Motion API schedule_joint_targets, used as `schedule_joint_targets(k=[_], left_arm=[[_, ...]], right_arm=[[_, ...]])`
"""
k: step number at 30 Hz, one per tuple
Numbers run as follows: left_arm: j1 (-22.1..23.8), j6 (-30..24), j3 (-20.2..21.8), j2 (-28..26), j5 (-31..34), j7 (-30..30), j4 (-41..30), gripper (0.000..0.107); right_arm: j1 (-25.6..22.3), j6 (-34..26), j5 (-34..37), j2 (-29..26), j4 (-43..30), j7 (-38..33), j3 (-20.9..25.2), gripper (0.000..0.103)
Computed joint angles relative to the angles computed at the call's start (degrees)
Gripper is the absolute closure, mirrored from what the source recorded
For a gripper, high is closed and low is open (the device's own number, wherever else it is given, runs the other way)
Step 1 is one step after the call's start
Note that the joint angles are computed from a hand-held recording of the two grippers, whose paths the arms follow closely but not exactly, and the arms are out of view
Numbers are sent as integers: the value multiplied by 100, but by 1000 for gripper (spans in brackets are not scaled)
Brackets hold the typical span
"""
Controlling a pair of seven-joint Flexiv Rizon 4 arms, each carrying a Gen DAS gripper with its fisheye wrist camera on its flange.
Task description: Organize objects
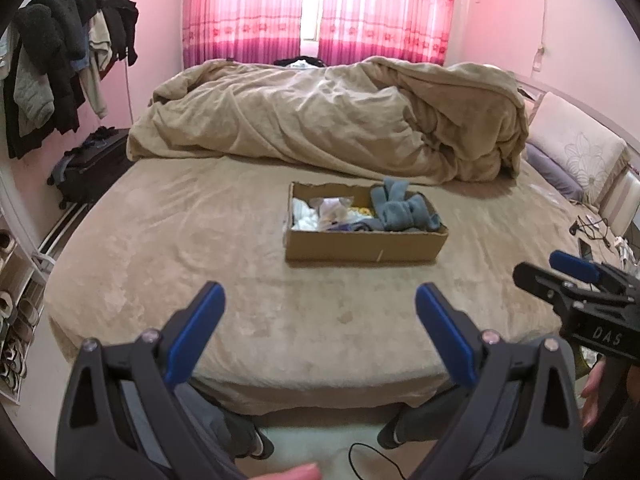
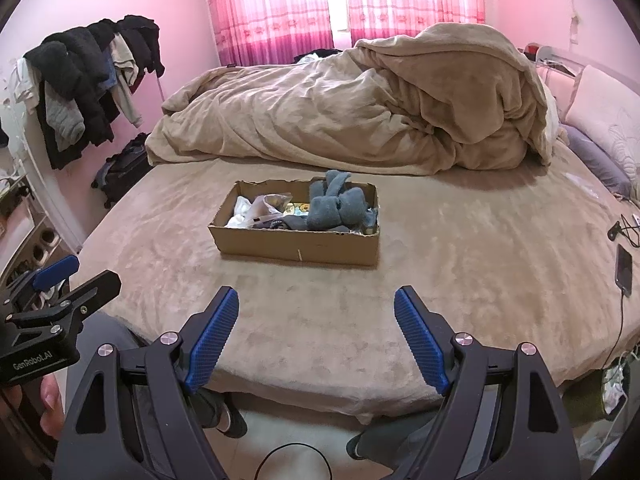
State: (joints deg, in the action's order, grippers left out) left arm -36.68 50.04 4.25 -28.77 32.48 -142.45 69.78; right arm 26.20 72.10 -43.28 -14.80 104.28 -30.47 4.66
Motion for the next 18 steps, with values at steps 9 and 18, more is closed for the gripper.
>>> schedule_joint_targets(k=[9,18], left_arm=[[7,-29,1,-19,1,-12,-20,10],[57,43,-9,-31,-79,64,26,10]], right_arm=[[22,40,2,-39,-26,-50,-15,20],[20,19,84,-88,-98,-105,-25,20]])
